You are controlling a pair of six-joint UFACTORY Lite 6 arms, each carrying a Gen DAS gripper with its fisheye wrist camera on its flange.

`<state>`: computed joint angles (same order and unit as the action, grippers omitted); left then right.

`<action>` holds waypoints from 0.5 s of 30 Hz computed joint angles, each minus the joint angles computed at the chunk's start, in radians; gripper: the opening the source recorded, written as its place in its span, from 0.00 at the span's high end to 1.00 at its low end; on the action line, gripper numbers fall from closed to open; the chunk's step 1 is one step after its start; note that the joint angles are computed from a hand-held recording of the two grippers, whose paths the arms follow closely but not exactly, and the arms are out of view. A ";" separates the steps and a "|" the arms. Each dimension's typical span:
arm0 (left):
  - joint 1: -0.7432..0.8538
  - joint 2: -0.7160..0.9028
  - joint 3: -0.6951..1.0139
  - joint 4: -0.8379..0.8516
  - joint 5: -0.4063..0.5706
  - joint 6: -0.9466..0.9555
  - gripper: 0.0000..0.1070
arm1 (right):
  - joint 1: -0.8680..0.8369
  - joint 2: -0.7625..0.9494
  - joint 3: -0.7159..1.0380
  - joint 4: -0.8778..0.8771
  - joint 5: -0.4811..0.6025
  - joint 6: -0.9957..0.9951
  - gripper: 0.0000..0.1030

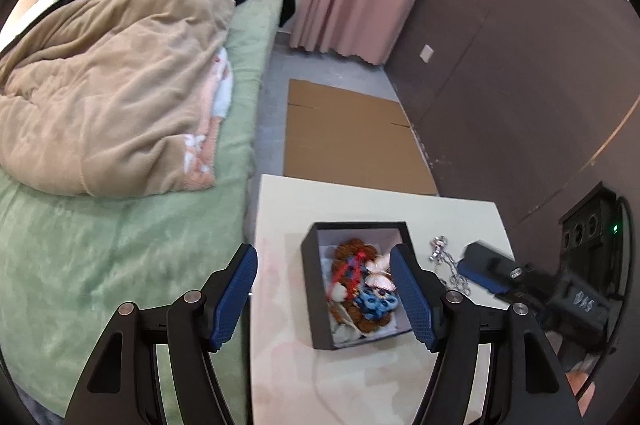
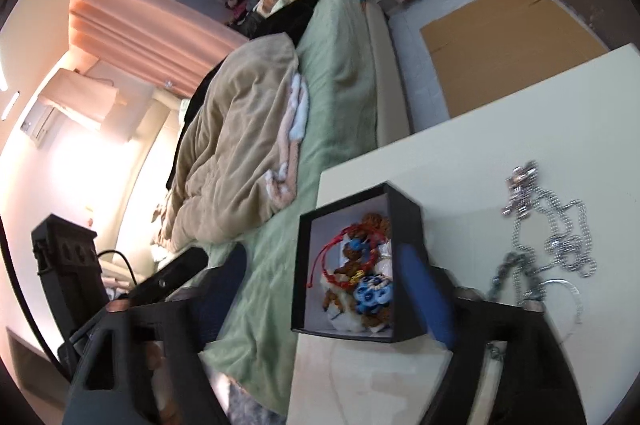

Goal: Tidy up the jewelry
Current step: 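Lower the butterfly pendant into the black box and open the right tool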

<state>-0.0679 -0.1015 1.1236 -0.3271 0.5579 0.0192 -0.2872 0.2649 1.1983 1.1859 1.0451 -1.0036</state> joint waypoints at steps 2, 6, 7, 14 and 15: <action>-0.024 -0.011 -0.010 0.022 -0.015 -0.024 0.35 | -0.039 -0.004 0.010 -0.005 0.033 -0.009 0.17; -0.080 -0.014 -0.016 0.095 -0.039 -0.103 0.35 | -0.121 -0.019 0.029 -0.067 0.043 0.011 0.05; -0.090 -0.012 -0.015 0.097 -0.041 -0.111 0.35 | -0.136 -0.021 0.034 -0.082 0.042 0.019 0.05; -0.201 0.021 0.015 0.194 -0.043 -0.242 0.35 | -0.232 -0.021 0.058 -0.173 0.045 0.047 0.00; -0.214 0.024 0.017 0.201 -0.044 -0.254 0.35 | -0.246 -0.026 0.049 -0.178 0.045 0.048 0.00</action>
